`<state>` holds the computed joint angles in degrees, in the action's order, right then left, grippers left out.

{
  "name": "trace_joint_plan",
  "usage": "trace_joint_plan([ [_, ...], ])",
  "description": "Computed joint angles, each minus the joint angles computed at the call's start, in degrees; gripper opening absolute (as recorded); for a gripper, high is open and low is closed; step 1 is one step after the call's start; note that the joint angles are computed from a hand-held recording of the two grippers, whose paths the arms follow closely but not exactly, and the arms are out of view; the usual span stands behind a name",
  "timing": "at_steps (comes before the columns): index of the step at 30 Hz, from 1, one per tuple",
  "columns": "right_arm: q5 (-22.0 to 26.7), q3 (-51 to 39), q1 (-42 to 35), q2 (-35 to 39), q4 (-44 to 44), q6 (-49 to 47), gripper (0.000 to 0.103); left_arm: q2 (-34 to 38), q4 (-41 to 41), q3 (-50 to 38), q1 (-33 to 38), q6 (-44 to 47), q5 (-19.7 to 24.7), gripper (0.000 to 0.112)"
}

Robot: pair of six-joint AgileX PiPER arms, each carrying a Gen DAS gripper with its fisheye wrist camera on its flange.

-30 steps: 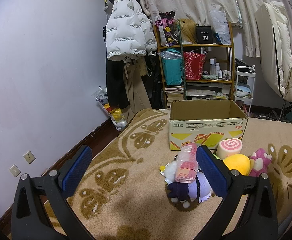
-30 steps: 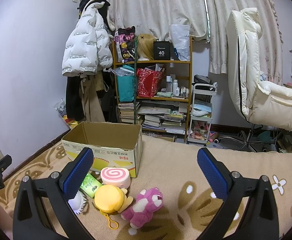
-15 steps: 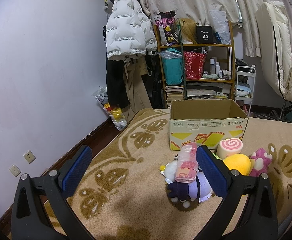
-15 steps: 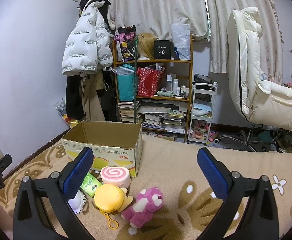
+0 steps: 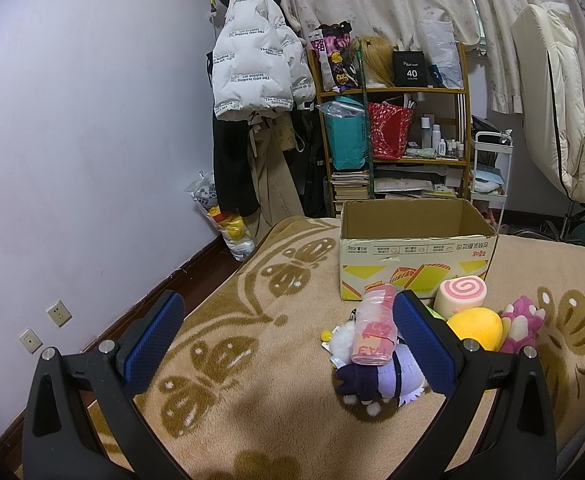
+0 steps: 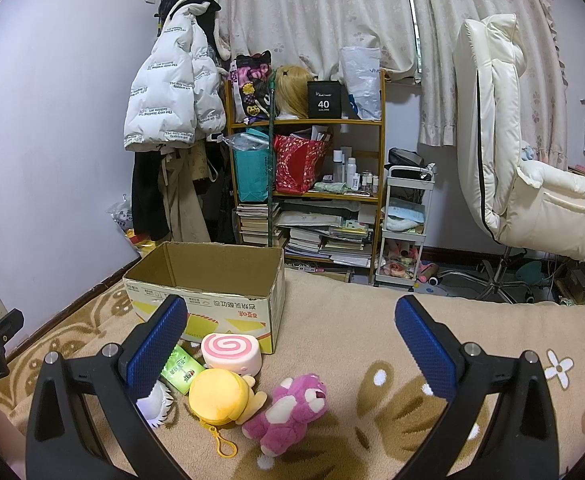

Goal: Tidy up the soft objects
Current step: 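Lower the left tool onto the pink wrapped plush while the right tool lowers onto the pink bear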

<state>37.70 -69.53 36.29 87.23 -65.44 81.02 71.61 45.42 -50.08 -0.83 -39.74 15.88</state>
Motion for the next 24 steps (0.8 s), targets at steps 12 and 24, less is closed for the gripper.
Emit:
trace_joint_plan([
  [12, -0.58, -0.87, -0.76, 0.21, 4.29, -4.21, 0.103, 2.16, -13.65, -1.1, 2.45, 13.47, -0.59, 0.103],
  [24, -3.1, -6.2, -10.45, 6.09, 31.64, -22.65, 0.103, 10.98, -28.2, -9.32, 0.34, 28.71, 6.39, 0.103],
])
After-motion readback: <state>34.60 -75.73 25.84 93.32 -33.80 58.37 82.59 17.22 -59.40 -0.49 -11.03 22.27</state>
